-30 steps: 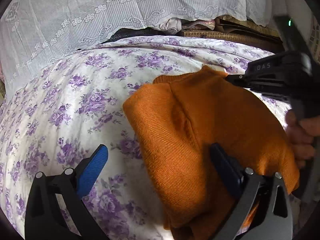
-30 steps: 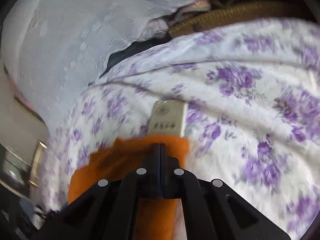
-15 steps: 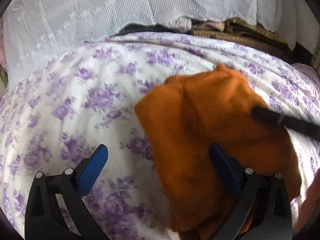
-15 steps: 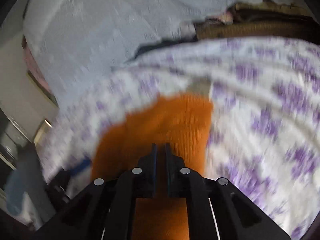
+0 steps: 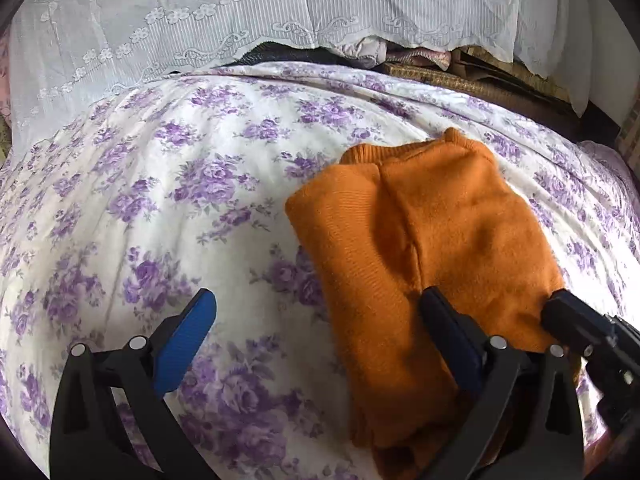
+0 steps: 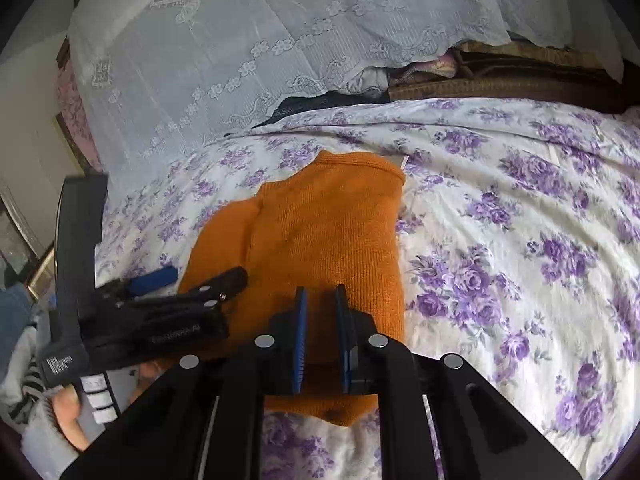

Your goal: Fold small clothes

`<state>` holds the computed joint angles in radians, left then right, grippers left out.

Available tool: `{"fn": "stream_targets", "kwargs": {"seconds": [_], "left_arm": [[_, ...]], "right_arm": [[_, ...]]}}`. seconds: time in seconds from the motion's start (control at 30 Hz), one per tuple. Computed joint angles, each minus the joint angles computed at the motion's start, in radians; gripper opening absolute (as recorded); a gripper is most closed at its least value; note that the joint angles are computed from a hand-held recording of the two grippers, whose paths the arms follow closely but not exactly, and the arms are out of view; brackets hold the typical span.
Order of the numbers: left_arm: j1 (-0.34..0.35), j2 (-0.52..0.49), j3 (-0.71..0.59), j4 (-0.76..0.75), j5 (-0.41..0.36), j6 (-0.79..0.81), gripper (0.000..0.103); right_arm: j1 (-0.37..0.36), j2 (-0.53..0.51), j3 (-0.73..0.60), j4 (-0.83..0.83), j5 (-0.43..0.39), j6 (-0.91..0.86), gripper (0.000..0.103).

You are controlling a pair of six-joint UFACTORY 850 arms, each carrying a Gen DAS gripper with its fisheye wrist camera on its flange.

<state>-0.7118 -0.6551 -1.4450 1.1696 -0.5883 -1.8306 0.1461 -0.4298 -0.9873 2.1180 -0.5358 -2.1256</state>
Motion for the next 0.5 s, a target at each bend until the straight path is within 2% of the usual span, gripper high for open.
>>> {"fn": "stream_targets", "kwargs": {"seconds": [0.1, 0.23, 0.3, 0.43, 0.5], "left_arm": [[-0.023, 0.018, 0.027, 0.063, -0.058, -0.071, 0.099], [-0.053, 0.025, 0.037, 0.105, -0.112, -0.081, 0.099], [-0.057, 0.008, 0.018, 0.071, -0.125, -0.029, 0.099], [-0.059, 0.011, 0.022, 0.075, -0.129, -0.035, 0.099], [-0.058, 0.013, 0.026, 0.079, -0.126, -0.042, 0.099]], "right_arm": [[-0.002, 0.048, 0.056, 0.073, -0.03, -0.065, 0.015], [0.007, 0.064, 0.084, 0.059, 0.007, -0.087, 0.019], [0.008, 0.048, 0.075, 0.047, 0.021, -0.078, 0.019], [-0.008, 0.052, 0.077, 0.011, -0.019, -0.02, 0.019], [-0.013, 0.058, 0.082, 0.013, -0.031, -0.019, 0.023]]}}
